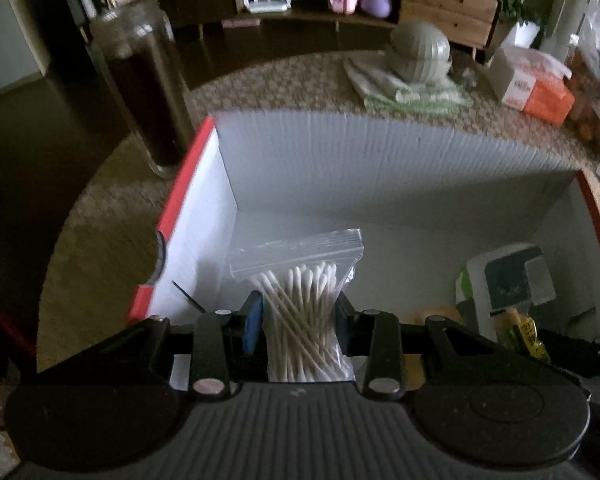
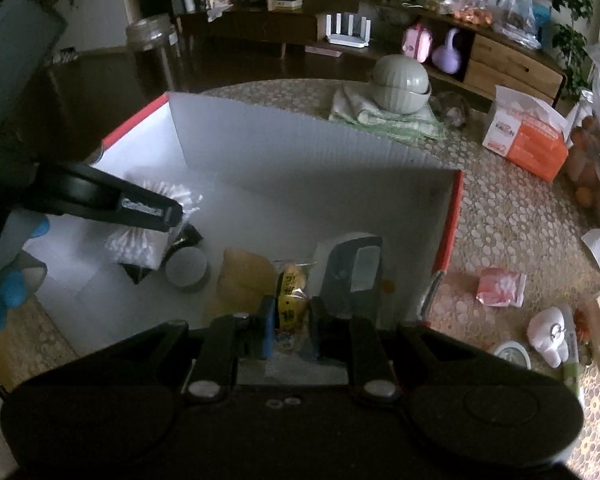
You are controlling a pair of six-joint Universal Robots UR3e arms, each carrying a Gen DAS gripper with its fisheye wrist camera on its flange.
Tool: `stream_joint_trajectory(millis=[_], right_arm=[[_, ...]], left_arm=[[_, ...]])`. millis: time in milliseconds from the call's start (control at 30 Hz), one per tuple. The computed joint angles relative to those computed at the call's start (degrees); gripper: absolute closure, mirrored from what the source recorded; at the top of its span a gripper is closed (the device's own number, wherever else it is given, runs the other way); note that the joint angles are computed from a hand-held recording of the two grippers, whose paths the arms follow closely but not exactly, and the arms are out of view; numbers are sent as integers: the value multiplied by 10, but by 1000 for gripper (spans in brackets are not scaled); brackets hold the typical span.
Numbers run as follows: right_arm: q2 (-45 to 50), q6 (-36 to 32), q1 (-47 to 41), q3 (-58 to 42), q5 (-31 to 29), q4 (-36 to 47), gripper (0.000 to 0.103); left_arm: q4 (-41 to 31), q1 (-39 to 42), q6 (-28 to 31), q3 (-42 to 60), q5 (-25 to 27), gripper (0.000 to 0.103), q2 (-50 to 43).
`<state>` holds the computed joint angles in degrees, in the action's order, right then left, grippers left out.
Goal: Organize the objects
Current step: 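Lower both grippers into the shoebox and open them to release the items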
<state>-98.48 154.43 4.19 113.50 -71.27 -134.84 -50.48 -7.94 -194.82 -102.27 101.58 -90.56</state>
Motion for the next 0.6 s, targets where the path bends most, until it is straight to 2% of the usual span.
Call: stream_joint_trajectory(millis=[267,367,600], right_arm=[[17,3,17,-6,-13,2,86],[15,8,17,-6,-9,9,83],[-6,3,7,-4,5,32,77]], left_arm=[[-11,2,-6,3,-7,67,-15],[-38,14,-1,14,-26,66,-15],[-46,18,-12,16,-27,63,-11]])
